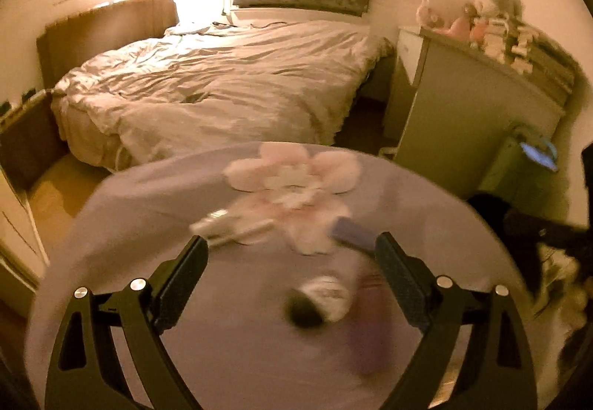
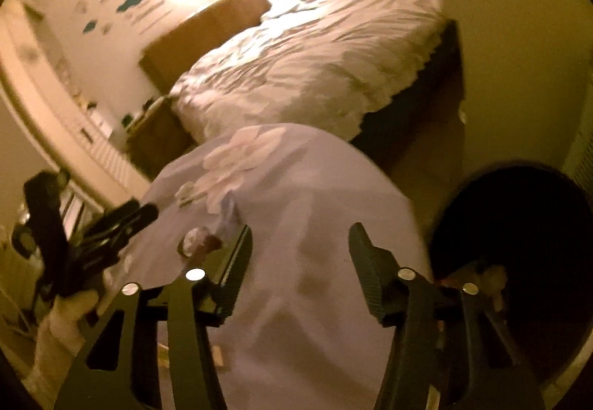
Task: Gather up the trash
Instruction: 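Move both open tools back over the table toward the remaining items, then grasp the white spray pump with the left tool while the right grasps the grey stick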
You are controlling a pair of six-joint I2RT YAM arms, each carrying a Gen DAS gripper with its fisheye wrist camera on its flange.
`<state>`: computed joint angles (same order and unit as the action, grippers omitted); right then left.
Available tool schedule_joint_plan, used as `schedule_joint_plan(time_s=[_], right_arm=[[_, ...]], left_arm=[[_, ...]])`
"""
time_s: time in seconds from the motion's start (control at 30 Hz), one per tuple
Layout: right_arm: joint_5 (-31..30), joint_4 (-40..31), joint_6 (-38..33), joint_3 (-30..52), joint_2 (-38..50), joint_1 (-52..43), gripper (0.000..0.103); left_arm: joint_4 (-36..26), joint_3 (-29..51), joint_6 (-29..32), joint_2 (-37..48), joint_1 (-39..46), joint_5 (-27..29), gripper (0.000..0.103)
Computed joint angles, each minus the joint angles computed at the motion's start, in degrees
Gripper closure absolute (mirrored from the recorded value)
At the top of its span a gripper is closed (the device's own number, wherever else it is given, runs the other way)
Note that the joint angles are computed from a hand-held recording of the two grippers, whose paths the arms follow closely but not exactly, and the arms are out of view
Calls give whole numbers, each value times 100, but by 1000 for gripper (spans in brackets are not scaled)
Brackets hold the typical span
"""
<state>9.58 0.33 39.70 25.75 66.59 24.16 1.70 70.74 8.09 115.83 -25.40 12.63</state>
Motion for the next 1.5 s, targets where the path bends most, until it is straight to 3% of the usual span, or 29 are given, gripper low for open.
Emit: schedule_joint_plan(time_s=[0.27, 0.6, 0.77, 0.83, 0.87, 0.93, 1.07, 1.23, 1.5], right_arm=[[-210, 31, -594, 1482, 2013, 209, 58], [-4, -723, -1254, 3009, 3681, 316, 58], [117, -839, -1398, 3293, 4024, 315, 61], [232, -910, -1433, 3418, 4128, 347, 67], [266, -912, -1450, 3432, 4149, 351, 72], [308, -876, -1444, 3411, 4148, 358, 75], [190, -571, -1295, 3101, 3939, 335, 84], [47, -21, -981, 2328, 3213, 327, 85], [117, 326, -431, 1053, 1526, 410, 85]], left_arm=[[-868, 1523, 1329, 1180, 304, -109, 13], [-1433, 2610, 2130, 2060, 372, -192, 14], [-1829, 3133, 1967, 2345, 444, 329, 35], [-1988, 3285, 1853, 2424, 460, 541, 56], [-1952, 3232, 1818, 2395, 437, 543, 65], [-1845, 3063, 1778, 2309, 382, 529, 72], [-1663, 2651, 1531, 2065, 334, 573, 73], [-1414, 1958, 903, 1576, 380, 910, 73], [-980, 743, 276, 326, -77, 834, 73]])
